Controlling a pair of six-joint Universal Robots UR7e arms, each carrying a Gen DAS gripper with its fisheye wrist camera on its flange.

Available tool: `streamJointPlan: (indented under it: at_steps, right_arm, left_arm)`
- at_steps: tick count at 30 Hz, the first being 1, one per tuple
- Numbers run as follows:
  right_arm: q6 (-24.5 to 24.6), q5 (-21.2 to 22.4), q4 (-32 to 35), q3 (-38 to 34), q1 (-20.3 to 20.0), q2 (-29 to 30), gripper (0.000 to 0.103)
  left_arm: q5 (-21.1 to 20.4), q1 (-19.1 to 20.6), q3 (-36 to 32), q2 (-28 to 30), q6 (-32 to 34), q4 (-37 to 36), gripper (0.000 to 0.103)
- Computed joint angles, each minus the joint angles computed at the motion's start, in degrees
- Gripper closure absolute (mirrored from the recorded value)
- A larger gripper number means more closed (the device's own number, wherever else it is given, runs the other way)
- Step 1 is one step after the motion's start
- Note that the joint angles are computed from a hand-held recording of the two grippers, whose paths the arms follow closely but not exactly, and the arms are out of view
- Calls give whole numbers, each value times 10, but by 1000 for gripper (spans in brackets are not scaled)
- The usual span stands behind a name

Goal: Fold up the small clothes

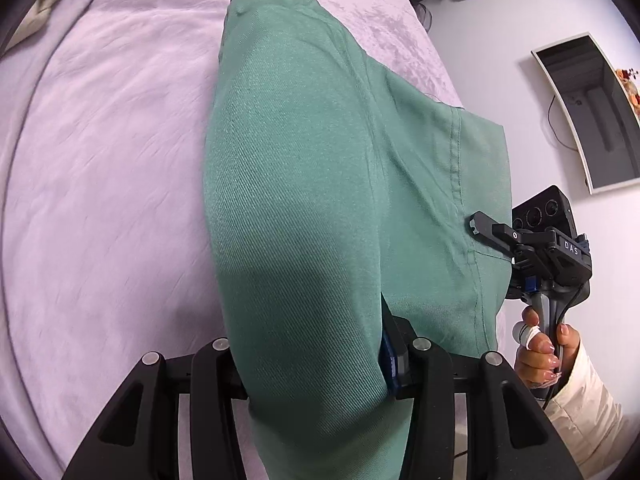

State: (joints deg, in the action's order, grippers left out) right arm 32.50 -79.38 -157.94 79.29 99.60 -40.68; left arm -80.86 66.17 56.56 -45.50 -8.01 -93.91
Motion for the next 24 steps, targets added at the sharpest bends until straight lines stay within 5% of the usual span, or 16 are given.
streamJointPlan:
  at_steps: [7, 12, 14, 17, 18, 20, 24]
  right_arm:
    - [70, -15, -90, 74, 26, 40, 77]
    - [98, -139, -6, 48, 51, 47, 70]
    - [83, -225, 50, 20, 75, 42, 61]
    - [58, -352, 104, -20, 111, 43, 63]
    - [42, -370, 108, -38, 119, 48, 67]
    - [-4, -378, 114, -72, 128, 60, 93]
    - [-64, -384, 187, -144, 136, 100, 93]
  left_arm:
    - [31, 29, 107, -104, 1, 35, 56]
    - [69, 44, 156, -138, -22, 41, 53]
    - [73, 45, 179, -167, -10, 25, 52]
    - [91, 36, 190, -194, 8, 24, 52]
    - [96, 33, 199, -209, 16, 22, 52]
    - [102, 24, 215, -227, 33, 16, 52]
    - [63, 22, 218, -235, 70, 37, 52]
